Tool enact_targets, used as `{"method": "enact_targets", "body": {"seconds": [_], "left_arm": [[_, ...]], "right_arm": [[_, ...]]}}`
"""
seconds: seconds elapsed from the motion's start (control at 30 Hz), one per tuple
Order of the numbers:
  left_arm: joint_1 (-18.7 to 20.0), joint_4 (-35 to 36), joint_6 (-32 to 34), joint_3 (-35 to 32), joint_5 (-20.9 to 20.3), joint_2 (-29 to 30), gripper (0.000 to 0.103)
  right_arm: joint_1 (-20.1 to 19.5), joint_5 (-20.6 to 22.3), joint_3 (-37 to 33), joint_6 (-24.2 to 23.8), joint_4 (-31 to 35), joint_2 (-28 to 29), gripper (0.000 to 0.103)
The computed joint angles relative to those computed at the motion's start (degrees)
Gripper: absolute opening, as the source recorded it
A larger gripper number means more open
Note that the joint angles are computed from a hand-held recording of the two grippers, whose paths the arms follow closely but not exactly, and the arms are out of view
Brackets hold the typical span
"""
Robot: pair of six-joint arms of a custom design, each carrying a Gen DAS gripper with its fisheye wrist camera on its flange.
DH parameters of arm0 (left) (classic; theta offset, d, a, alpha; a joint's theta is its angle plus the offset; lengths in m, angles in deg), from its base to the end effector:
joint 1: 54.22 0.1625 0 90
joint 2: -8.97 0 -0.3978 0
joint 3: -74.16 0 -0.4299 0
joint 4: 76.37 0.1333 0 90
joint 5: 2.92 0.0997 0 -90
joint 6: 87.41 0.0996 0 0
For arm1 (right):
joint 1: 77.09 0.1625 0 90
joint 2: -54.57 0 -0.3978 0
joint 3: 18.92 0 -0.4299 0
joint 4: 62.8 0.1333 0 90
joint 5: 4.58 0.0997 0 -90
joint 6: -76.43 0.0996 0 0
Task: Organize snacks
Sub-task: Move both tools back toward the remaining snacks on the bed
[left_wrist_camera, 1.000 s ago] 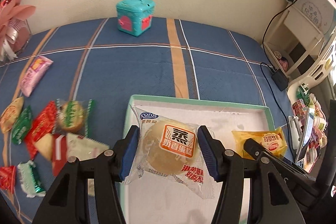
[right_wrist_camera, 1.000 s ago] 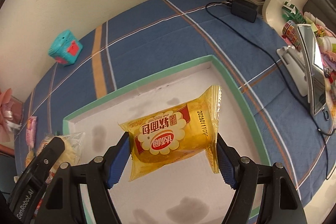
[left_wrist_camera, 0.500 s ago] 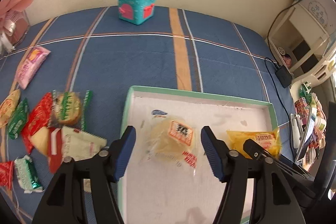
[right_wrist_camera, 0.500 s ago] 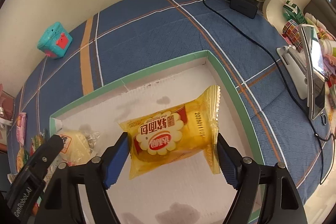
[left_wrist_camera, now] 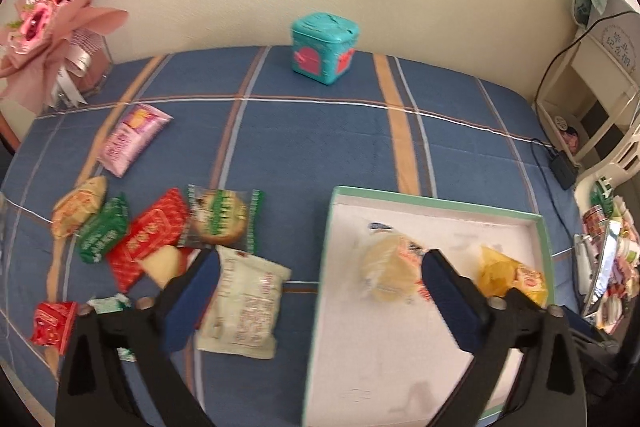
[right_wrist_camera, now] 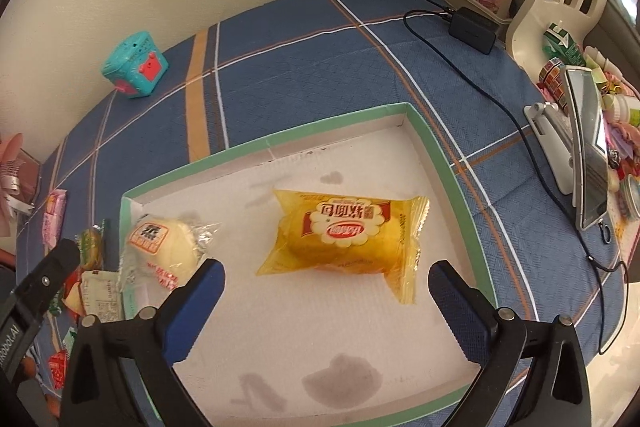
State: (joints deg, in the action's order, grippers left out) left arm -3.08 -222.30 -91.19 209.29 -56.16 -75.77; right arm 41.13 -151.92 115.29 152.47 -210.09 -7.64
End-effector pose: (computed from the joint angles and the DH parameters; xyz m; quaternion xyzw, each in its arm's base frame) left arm -0.1117 -0.4461 0.1576 0.2711 0.9084 -0.1572 0.2767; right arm 0.2332 -0.3300 0.0283 -0.2965 -0.8204 0.3067 0.3808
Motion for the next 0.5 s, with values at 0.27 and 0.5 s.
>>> {"method": "enact_targets", "body": {"seconds": [0.27, 0.5], "left_arm": [[-0.34, -3.68, 5.15, 2.82, 3.59, -3.47, 0.102], [0.64, -2.6, 6.77, 3.42, 0.84, -7.09, 0.102]], "right_arm": [[3.2, 1.02, -1.69, -0.53, -0.96, 2.0, 0.103], [5.52, 0.73, -2.71, -2.82, -5.46, 4.08, 0.103]]}}
